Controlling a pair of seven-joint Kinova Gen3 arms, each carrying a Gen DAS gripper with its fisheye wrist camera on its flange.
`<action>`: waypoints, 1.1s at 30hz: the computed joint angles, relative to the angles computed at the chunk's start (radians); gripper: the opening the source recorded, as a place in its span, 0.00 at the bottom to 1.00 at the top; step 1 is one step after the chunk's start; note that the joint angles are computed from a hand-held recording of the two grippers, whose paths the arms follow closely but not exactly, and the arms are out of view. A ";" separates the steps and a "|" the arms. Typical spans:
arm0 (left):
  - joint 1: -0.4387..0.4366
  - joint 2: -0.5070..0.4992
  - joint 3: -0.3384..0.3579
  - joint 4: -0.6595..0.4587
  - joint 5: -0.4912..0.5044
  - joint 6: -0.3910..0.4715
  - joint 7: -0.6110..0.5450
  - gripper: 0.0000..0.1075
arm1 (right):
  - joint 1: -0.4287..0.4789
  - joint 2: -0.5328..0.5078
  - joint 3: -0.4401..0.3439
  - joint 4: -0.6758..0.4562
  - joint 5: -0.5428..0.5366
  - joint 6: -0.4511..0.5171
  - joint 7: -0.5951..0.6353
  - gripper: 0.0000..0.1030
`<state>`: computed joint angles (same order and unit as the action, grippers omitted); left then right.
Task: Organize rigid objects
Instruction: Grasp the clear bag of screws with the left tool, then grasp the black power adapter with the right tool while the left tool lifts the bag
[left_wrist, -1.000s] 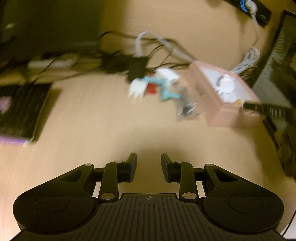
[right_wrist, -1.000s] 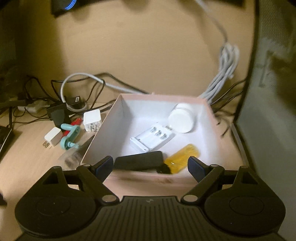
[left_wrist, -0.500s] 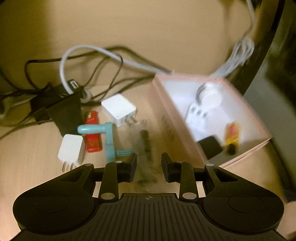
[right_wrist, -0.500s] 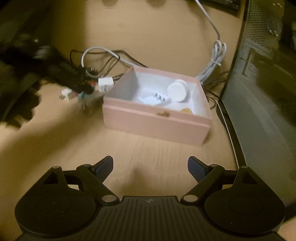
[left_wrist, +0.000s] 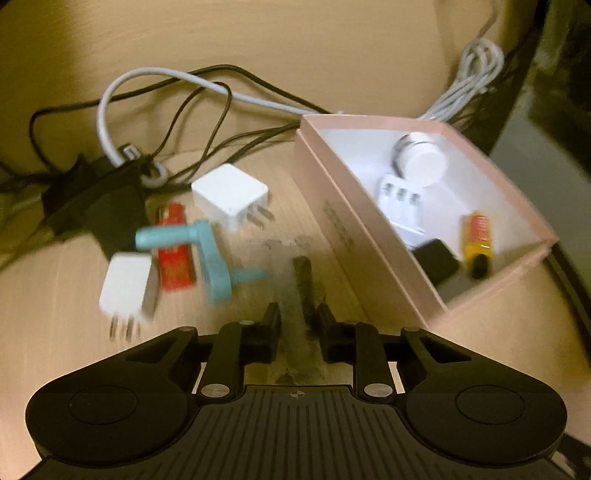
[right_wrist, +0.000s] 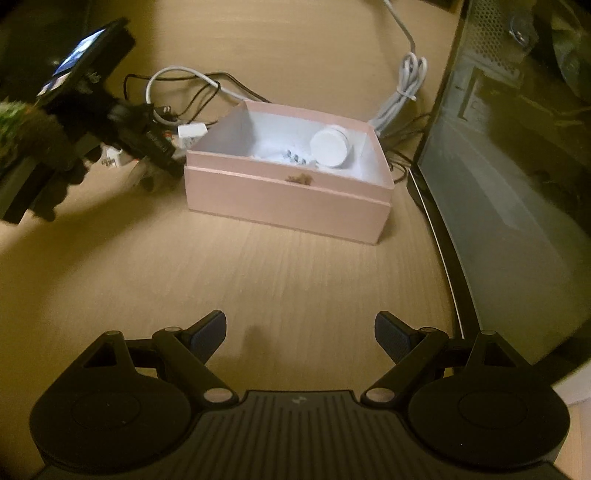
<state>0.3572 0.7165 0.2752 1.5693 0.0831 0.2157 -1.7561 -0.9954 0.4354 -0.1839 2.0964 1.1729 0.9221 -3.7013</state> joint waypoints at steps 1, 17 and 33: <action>-0.024 -0.018 0.025 0.046 -0.002 -0.033 -0.002 0.22 | 0.003 0.000 0.003 -0.002 0.011 -0.004 0.001 0.86; -0.069 -0.277 -0.078 0.563 0.077 -0.337 0.229 0.22 | 0.173 0.058 0.049 -0.218 0.272 -0.301 0.270 0.86; -0.072 -0.289 -0.116 0.627 -0.019 -0.409 0.425 0.22 | 0.285 0.423 0.046 -0.854 -0.086 -0.337 0.860 0.88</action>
